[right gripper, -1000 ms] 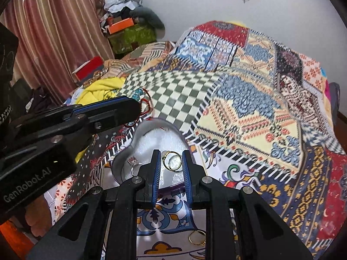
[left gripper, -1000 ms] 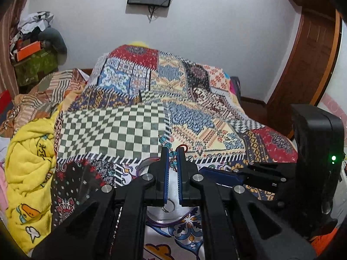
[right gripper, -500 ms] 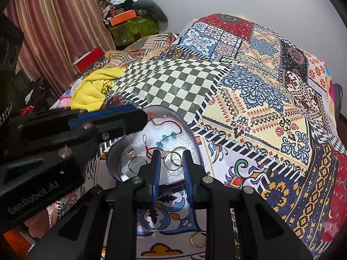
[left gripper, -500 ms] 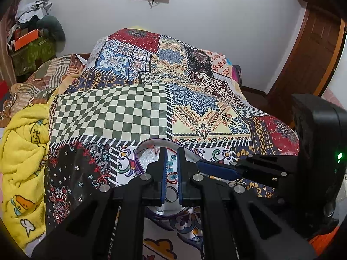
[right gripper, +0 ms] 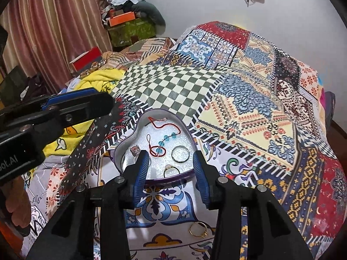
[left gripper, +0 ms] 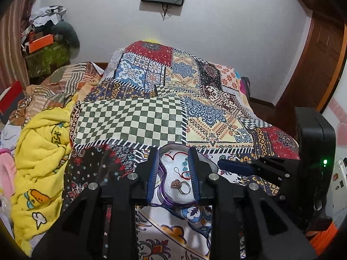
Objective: Organize jewelry
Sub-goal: 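Lift both pieces into the heart tin and open both tools, then move the left tool to the red beaded bracelet and close on it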
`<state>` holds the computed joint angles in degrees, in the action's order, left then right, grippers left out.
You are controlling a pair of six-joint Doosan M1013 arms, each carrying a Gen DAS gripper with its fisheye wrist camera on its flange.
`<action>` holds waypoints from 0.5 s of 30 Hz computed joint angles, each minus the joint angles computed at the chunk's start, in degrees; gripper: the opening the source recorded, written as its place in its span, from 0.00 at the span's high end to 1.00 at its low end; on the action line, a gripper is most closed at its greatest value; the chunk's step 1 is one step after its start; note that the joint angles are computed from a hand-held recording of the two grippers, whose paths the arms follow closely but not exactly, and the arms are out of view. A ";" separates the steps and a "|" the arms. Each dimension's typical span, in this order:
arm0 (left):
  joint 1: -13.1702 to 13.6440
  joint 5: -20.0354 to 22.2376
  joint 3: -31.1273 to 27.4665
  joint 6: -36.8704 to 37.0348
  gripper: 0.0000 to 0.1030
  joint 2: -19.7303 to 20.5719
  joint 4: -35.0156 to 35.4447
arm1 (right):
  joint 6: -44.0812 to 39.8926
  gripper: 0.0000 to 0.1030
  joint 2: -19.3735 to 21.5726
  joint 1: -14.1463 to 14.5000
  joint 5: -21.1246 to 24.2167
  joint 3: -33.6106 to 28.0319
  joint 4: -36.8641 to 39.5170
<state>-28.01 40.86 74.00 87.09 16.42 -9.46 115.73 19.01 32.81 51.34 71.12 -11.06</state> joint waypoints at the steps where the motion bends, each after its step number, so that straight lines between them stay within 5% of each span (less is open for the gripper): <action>1: -0.03 -0.19 0.20 -0.11 0.74 -0.30 0.13 | 0.30 0.63 -0.24 0.06 -0.08 0.06 -0.31; 15: -1.93 -0.68 3.08 -1.45 0.66 -4.27 3.62 | 9.44 0.63 -5.47 1.89 -1.09 3.60 -8.63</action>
<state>-29.95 40.18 77.09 85.63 12.14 -5.83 125.17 13.54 34.70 50.25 74.72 -19.69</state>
